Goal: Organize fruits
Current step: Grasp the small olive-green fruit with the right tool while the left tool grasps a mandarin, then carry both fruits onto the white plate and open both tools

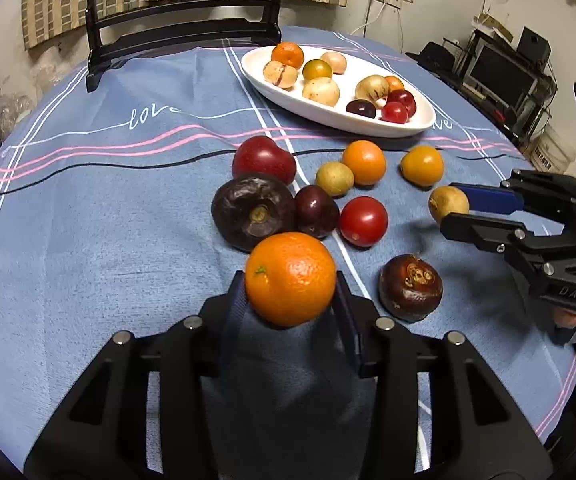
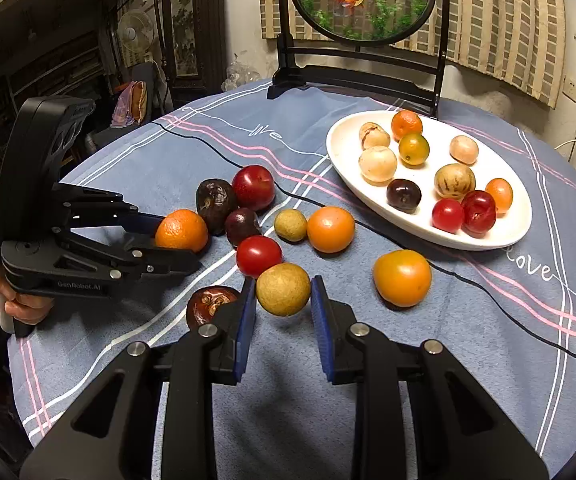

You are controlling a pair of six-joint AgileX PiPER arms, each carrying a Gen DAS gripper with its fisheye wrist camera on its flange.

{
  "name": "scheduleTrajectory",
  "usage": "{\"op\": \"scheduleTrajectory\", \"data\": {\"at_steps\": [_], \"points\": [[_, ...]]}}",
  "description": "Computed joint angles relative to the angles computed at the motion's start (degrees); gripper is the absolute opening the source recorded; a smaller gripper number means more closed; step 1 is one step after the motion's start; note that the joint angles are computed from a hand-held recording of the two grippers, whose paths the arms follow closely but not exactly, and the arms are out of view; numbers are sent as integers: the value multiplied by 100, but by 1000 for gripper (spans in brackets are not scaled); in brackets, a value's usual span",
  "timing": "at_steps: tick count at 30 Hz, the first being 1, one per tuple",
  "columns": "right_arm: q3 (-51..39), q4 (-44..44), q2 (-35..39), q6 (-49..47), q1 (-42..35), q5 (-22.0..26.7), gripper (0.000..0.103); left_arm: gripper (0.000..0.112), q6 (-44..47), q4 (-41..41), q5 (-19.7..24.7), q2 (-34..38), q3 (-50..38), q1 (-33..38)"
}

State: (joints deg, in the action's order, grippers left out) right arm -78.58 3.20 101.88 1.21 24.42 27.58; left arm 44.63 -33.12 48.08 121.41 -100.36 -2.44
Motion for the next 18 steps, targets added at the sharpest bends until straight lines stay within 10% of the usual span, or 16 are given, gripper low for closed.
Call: {"op": "scheduleTrajectory", "data": {"at_steps": [18], "points": [[193, 559, -162, -184, -306, -344, 28, 42, 937, -836, -270, -460, 561, -9]]}}
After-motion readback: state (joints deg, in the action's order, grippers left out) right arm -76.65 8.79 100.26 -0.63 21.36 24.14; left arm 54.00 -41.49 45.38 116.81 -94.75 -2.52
